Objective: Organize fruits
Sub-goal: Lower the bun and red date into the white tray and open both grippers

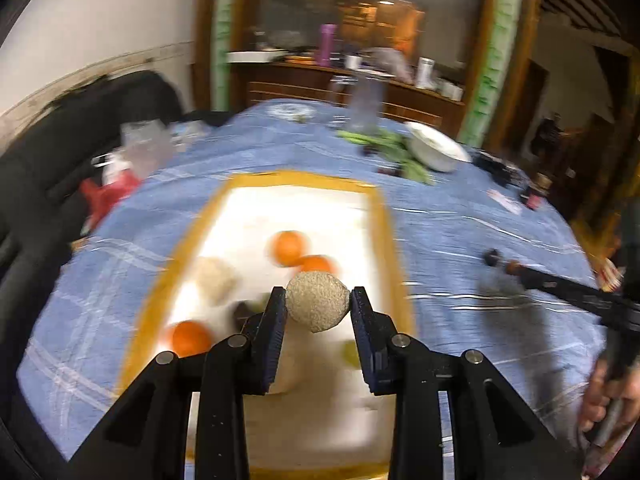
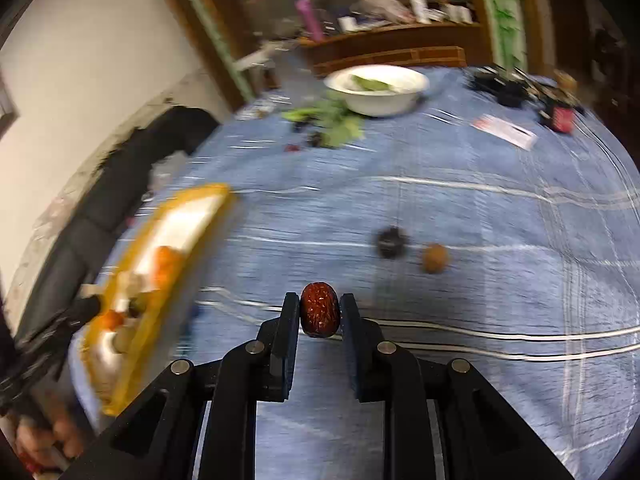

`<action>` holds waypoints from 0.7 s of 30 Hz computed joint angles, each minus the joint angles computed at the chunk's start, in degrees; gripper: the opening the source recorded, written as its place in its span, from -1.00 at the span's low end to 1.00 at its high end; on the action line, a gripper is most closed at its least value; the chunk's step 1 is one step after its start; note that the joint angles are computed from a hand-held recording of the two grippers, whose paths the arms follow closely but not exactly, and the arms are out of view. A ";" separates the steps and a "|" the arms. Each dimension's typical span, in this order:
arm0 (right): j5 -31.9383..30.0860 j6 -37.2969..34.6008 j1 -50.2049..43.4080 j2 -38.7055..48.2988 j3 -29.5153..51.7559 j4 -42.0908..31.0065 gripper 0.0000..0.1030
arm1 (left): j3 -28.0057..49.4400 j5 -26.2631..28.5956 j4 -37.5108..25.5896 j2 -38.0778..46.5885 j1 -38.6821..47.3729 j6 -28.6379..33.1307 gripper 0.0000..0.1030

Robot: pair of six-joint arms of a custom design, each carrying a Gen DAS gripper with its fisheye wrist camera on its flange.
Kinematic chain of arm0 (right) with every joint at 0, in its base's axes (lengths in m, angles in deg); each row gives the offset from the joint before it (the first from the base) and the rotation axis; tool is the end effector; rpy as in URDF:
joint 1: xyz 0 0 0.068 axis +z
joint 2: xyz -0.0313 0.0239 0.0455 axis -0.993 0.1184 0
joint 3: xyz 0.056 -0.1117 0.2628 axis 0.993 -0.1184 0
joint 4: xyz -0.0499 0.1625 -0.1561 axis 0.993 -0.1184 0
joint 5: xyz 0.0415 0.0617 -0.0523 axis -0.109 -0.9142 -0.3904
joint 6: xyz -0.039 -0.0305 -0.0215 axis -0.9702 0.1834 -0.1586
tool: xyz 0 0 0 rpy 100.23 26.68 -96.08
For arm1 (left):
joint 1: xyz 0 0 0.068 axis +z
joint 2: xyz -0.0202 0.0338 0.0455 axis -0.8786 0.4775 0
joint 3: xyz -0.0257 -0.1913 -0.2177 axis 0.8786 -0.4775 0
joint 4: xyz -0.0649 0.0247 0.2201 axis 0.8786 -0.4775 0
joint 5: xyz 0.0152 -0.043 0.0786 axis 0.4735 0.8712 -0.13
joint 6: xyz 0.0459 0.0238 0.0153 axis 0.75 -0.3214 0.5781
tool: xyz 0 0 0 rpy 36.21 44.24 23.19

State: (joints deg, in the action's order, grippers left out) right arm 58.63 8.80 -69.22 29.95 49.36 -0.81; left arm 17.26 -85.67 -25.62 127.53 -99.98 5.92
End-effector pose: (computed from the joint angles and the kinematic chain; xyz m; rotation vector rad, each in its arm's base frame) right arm 0.3176 0.0924 0.2175 -0.3620 2.3990 0.6037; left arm 0.1910 -0.1282 0.2378 -0.3193 2.3040 -0.0144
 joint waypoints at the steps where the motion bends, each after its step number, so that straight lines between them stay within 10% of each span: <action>1: -0.49 0.31 1.34 -0.84 0.22 -0.35 -0.57 | -1.03 -0.04 -1.06 -1.46 1.15 -0.37 -0.39; 17: 12.50 4.71 26.61 9.32 12.12 -1.28 -0.55 | -8.67 3.47 -1.61 -5.21 5.60 -2.52 -0.35; 21: 11.46 5.84 25.92 9.50 11.99 -0.59 0.08 | -9.26 4.64 -0.69 -6.20 6.20 -2.31 0.11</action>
